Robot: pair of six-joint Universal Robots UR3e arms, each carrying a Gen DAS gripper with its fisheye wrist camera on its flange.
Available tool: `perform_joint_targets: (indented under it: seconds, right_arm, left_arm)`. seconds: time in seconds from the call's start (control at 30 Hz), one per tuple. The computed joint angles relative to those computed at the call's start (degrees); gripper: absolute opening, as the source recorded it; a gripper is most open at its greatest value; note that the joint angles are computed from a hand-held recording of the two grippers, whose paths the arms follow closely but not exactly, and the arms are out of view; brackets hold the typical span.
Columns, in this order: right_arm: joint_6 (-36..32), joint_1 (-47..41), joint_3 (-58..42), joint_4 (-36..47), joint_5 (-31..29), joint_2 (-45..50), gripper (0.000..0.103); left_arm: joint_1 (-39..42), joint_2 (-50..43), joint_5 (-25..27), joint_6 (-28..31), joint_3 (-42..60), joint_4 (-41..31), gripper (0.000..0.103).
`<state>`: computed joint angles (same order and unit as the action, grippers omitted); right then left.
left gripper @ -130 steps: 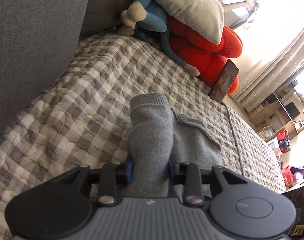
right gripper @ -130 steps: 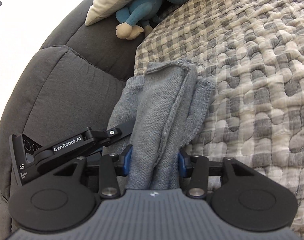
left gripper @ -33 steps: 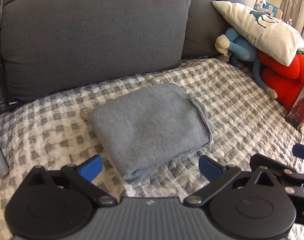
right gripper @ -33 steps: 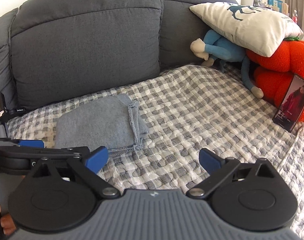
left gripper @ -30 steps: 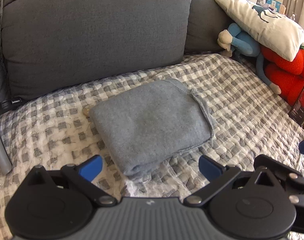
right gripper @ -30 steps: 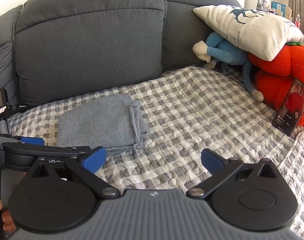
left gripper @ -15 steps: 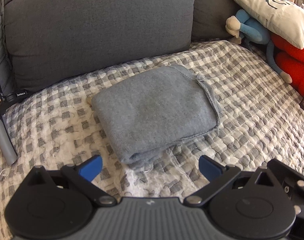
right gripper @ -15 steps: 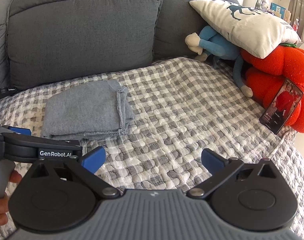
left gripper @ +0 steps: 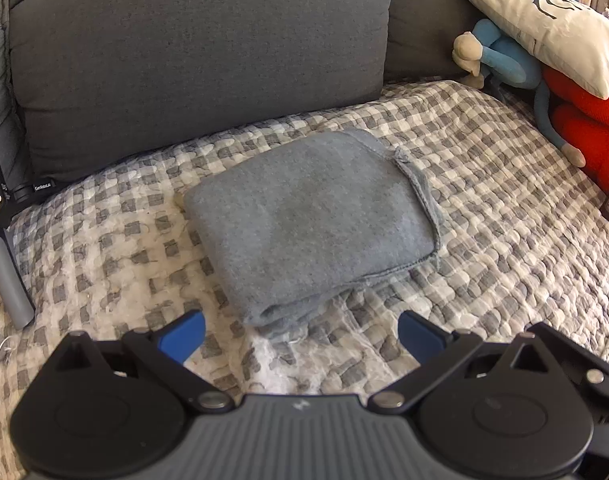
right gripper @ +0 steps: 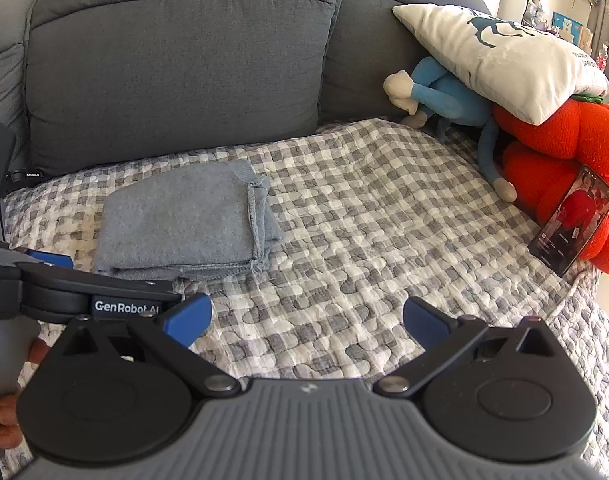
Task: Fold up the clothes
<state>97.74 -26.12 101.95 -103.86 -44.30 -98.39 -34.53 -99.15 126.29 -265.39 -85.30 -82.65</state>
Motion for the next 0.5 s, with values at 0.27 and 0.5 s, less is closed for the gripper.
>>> perform_joint_targets:
  seconds: [0.27,0.5]
  right_arm:
    - [-0.5,-0.1,0.3,0.1,0.0,-0.2,0.103]
    - [-0.7,0.1,0.4,-0.2,-0.3,-0.2,0.103]
  left_arm:
    - [-0.2,0.0,0.3,-0.3,0.3,-0.5,0.103]
    - [-0.3,-0.1,0.3,-0.3,0.5,-0.6,0.103]
